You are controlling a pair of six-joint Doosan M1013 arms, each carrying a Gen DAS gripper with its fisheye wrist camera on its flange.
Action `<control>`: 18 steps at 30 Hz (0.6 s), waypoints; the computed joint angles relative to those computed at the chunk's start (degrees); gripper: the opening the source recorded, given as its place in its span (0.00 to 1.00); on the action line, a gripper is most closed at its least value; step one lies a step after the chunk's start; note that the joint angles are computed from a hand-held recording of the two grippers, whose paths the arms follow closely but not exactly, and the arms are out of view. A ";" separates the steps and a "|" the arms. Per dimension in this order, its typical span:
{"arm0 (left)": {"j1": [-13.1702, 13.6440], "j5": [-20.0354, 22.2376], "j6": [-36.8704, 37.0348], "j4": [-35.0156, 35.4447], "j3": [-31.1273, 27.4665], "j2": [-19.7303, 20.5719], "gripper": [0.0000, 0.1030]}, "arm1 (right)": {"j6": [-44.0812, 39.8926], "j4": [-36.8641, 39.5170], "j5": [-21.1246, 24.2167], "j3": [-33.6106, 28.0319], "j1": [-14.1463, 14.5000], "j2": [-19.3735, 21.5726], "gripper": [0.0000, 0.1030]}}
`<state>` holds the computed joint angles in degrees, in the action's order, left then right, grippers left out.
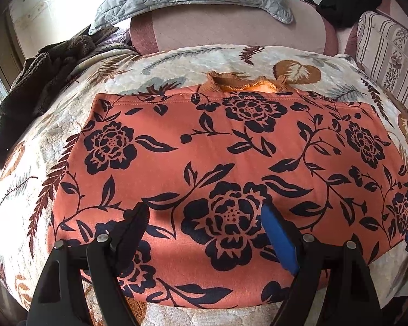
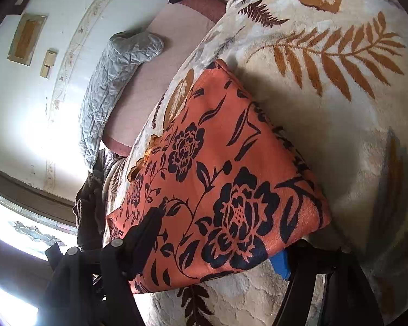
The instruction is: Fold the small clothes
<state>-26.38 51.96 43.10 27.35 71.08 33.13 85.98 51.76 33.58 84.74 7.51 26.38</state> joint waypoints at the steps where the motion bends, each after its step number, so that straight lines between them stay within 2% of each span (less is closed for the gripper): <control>1: 0.04 0.08 0.18 -0.33 -0.06 0.09 0.83 | -0.05 0.02 0.02 -0.05 -0.02 0.03 0.72; 5: 0.09 0.24 0.01 -0.75 -0.02 0.32 0.83 | -0.48 0.27 -0.05 -0.19 -0.07 0.11 0.71; 7: 0.08 0.18 -0.07 -0.70 0.10 0.35 0.83 | -0.16 -0.59 0.15 -0.44 -0.09 0.21 0.64; 9: 0.03 0.11 -0.20 -0.49 0.23 0.30 0.83 | 0.14 -0.83 0.26 -0.47 -0.15 0.27 0.62; 18: 0.10 0.08 0.02 -1.02 0.24 0.23 0.83 | 0.16 -0.60 0.05 -0.23 -0.27 0.26 0.62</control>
<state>-26.28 52.04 43.12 26.33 71.32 33.36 86.15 51.16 33.63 84.51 7.23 26.64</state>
